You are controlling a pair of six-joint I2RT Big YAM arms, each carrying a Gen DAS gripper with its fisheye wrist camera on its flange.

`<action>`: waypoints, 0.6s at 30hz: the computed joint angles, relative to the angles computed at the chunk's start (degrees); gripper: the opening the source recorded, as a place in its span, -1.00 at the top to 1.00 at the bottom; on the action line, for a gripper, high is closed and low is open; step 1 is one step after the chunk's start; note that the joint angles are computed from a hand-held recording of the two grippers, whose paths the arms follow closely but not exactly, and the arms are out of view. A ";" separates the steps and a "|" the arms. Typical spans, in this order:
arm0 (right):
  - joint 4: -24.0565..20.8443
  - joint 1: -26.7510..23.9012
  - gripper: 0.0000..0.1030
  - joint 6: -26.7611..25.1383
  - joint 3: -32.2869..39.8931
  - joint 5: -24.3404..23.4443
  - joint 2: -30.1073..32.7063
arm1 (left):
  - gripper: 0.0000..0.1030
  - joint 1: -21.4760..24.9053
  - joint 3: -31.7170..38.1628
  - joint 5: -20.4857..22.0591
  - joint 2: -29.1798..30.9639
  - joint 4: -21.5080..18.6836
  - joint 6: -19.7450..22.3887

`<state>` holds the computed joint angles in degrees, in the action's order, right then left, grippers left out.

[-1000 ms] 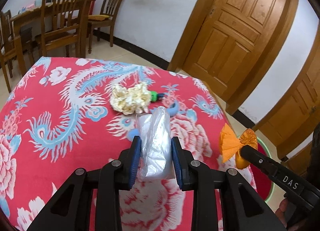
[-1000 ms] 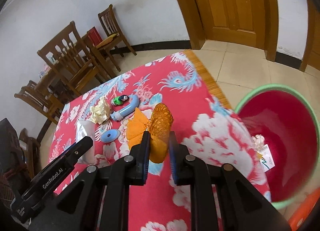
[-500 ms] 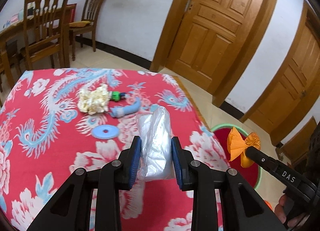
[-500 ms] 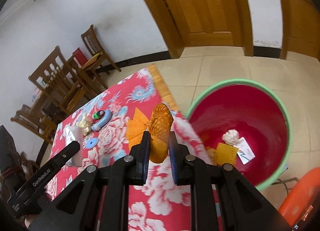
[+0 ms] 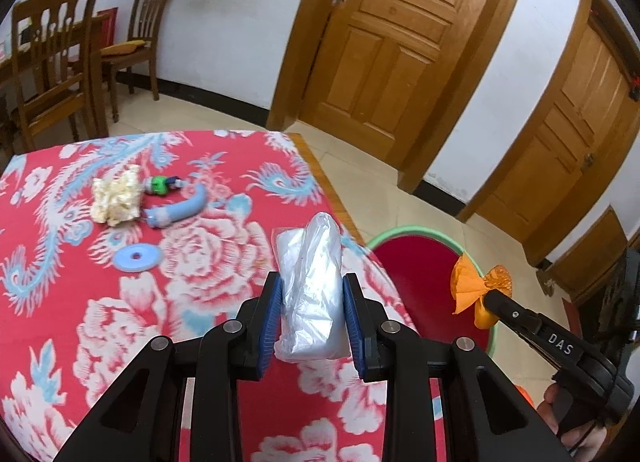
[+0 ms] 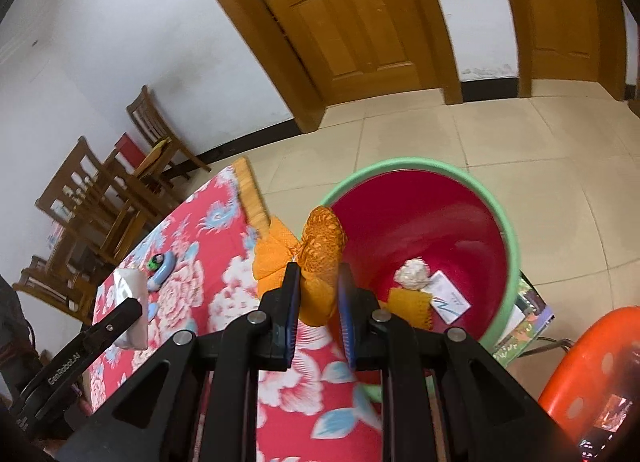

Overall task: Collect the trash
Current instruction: 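Release the plastic bag into the bin with the left tool while the right tool drops the orange mesh bag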

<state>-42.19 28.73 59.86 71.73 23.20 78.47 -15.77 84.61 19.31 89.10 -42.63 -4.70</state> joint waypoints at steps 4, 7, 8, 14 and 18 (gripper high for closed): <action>0.12 -1.35 0.57 1.82 -2.18 -0.82 -1.33 | 0.40 -1.69 0.55 -0.08 0.47 -0.56 0.44; 0.27 -2.29 0.56 2.97 -3.78 -1.33 -2.17 | 0.40 -2.80 1.05 0.51 1.04 -0.93 1.19; 0.38 -2.62 0.55 3.40 -4.35 -1.54 -2.46 | 0.40 -3.17 1.16 0.80 1.22 -1.02 1.34; 0.70 -4.19 0.52 5.11 -6.43 -2.85 -3.47 | 0.40 -5.08 1.79 1.06 2.17 -1.55 2.09; 0.38 -5.04 0.49 6.00 -7.14 -3.69 -3.67 | 0.40 -5.91 2.30 1.33 3.03 -2.16 2.47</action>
<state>-41.81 23.69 65.85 64.59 19.51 74.80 -21.67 86.91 20.64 92.13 -44.79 -2.23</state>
